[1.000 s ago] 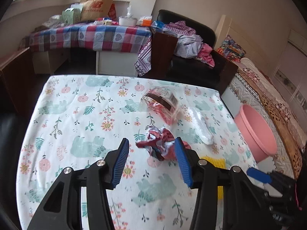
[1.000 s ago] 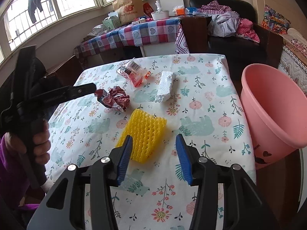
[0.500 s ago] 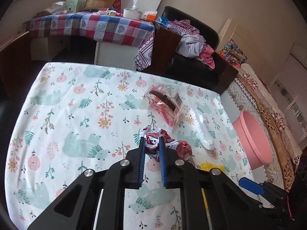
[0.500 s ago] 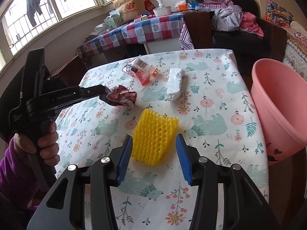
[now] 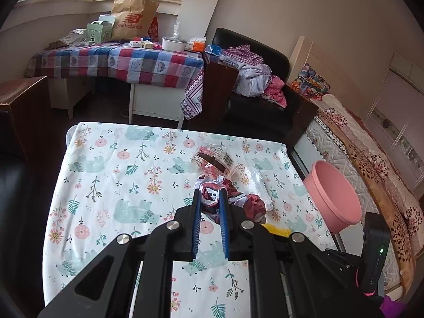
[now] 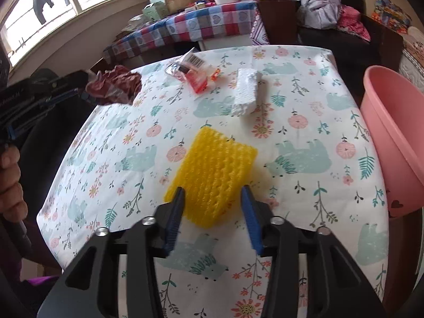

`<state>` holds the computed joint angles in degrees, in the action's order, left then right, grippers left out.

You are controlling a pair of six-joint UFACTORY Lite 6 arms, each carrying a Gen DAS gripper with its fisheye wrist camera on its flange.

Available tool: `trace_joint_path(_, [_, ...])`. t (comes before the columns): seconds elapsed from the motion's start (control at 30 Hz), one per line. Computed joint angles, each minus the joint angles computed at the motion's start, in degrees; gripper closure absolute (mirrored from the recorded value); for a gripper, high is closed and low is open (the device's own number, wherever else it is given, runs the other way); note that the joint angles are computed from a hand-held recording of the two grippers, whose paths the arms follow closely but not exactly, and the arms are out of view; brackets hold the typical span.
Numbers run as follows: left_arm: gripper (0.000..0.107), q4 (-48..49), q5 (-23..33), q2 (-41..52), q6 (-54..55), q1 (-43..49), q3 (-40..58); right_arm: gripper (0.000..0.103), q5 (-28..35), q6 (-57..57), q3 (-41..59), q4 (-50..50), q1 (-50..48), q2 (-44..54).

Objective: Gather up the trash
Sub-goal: 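Grasp the red crumpled wrapper with the left gripper while the right gripper grasps the yellow mesh sponge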

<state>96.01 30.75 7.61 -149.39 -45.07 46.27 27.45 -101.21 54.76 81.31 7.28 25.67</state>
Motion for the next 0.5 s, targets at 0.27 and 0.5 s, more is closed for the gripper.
trace_joint_path(0.27, [0.095,-8.38,1.15,1.42,8.32,-1.43,4.14,0.096,3.75,-5.33,-2.72,0.17,-2.62,-3.48])
trace_joint_path(0.5, [0.095,-13.67,3.67,3.38,13.56,-4.27,8.55,0.096,9.7,-9.71,-7.81,0.77,-10.35,-10.83])
